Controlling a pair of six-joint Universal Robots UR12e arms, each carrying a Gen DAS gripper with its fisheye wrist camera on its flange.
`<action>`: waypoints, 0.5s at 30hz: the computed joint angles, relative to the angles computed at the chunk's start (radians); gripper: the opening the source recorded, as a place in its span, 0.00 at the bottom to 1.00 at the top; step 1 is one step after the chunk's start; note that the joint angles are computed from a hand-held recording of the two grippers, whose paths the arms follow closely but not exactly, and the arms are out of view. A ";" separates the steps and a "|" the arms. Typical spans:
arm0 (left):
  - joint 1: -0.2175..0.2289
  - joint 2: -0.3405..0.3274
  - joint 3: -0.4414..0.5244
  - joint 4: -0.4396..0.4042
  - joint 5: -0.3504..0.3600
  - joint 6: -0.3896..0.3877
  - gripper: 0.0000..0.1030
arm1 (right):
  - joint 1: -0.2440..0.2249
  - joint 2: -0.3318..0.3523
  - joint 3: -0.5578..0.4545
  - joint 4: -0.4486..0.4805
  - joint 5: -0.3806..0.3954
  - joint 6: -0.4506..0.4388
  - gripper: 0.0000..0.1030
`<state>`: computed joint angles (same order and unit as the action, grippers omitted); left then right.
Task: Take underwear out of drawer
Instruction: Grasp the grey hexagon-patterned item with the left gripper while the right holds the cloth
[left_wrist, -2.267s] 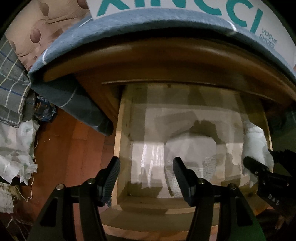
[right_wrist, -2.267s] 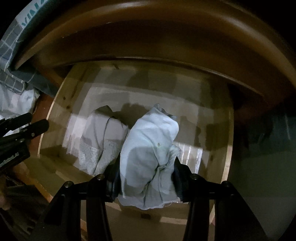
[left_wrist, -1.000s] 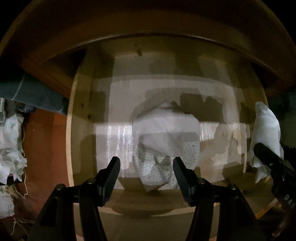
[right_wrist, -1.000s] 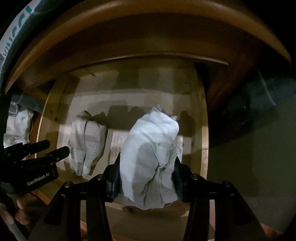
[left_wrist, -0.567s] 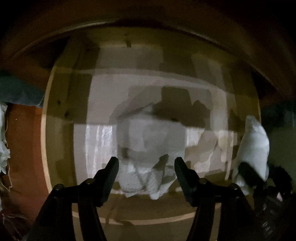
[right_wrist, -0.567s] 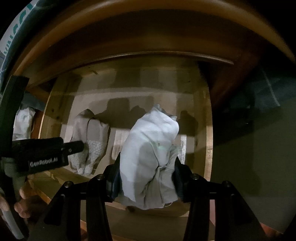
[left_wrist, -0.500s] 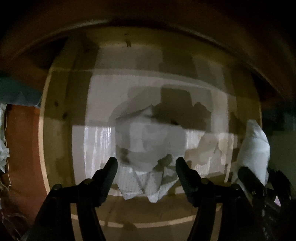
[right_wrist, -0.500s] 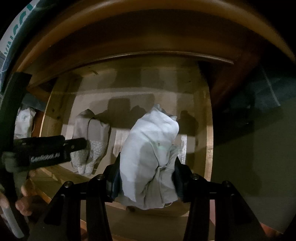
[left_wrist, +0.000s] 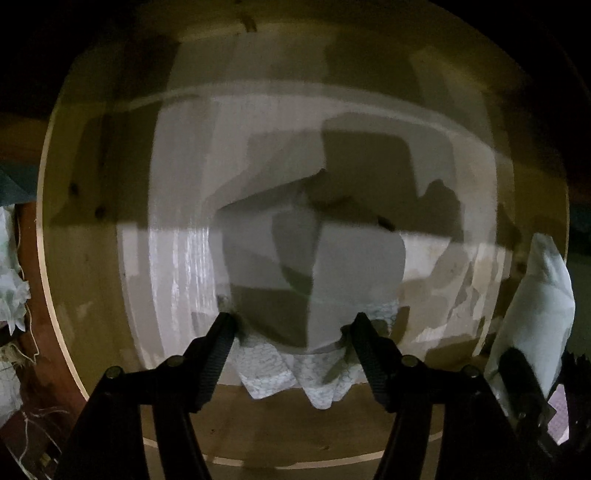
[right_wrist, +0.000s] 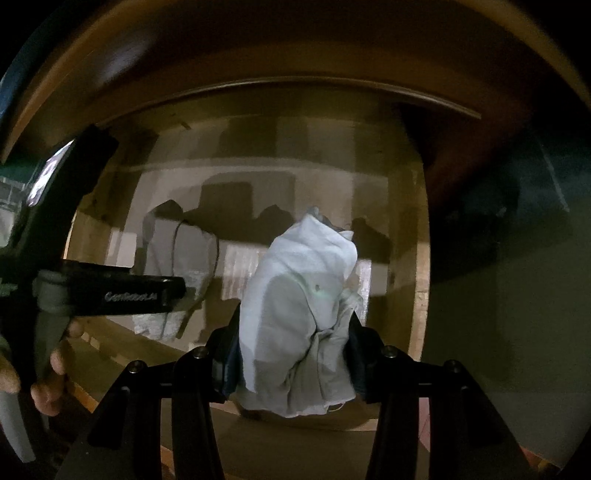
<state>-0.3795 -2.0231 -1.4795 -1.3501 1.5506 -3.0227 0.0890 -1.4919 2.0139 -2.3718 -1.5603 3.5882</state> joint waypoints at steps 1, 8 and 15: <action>-0.001 -0.004 0.005 -0.007 0.001 -0.003 0.65 | 0.002 0.001 -0.002 0.002 -0.005 -0.003 0.43; -0.003 -0.029 0.041 -0.054 -0.018 -0.021 0.66 | -0.003 -0.001 -0.001 0.014 0.002 -0.016 0.43; -0.003 -0.040 0.062 -0.071 -0.019 -0.004 0.57 | -0.005 0.000 -0.002 0.016 0.003 -0.021 0.43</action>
<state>-0.3821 -2.0635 -1.4175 -1.4214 1.5321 -3.0264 0.0843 -1.4918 2.0116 -2.3556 -1.5577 3.5672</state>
